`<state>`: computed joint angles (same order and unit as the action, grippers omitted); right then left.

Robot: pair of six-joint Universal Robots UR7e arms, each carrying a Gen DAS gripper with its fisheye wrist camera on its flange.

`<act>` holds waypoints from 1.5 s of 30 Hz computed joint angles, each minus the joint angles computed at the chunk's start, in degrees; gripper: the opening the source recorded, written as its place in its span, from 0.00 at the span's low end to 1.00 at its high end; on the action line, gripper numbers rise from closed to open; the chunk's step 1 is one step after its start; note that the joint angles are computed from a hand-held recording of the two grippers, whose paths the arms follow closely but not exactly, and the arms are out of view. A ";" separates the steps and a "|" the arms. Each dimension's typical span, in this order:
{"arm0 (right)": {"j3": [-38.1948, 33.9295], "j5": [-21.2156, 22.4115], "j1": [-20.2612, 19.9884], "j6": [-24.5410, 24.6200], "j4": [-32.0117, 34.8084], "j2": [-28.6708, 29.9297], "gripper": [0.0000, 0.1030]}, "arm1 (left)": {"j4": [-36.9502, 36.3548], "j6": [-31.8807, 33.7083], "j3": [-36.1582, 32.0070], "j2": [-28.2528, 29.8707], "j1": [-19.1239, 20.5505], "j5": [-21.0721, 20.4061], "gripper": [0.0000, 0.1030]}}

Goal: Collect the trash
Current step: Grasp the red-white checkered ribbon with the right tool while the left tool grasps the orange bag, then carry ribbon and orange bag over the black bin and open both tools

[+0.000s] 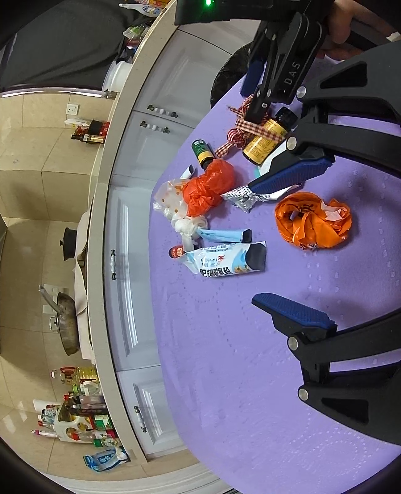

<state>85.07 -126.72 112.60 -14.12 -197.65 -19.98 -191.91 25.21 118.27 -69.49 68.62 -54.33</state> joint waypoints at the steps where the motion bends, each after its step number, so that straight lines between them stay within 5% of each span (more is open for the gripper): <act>1: 0.43 1.40 -0.40 0.91 1.09 -0.44 0.30 | 0.02 0.01 0.00 0.05 0.02 0.12 0.64; 5: 1.36 2.56 -0.66 1.22 0.36 -0.82 0.19 | 0.16 -0.91 0.23 0.15 0.09 0.67 0.68; 11: 2.33 0.45 -0.28 -0.68 -3.97 -0.92 0.15 | 1.69 -2.25 0.72 0.19 0.17 0.71 0.66; 15: 3.47 -0.61 -0.37 -1.35 -5.86 -1.48 0.15 | 2.79 -2.30 1.15 0.29 0.10 0.94 0.58; 18: 4.26 -1.06 -0.42 -1.63 -6.97 -1.69 0.14 | 3.06 -2.23 1.60 0.33 0.15 0.74 0.41; 30: 7.58 -2.22 -0.56 -2.96 -13.07 -3.10 0.11 | -3.84 1.93 2.75 0.57 -1.32 1.22 0.39; 45: 12.00 -8.33 -3.02 -7.10 -26.30 -7.61 0.11 | -0.70 1.49 -2.76 6.61 -6.45 -5.17 0.39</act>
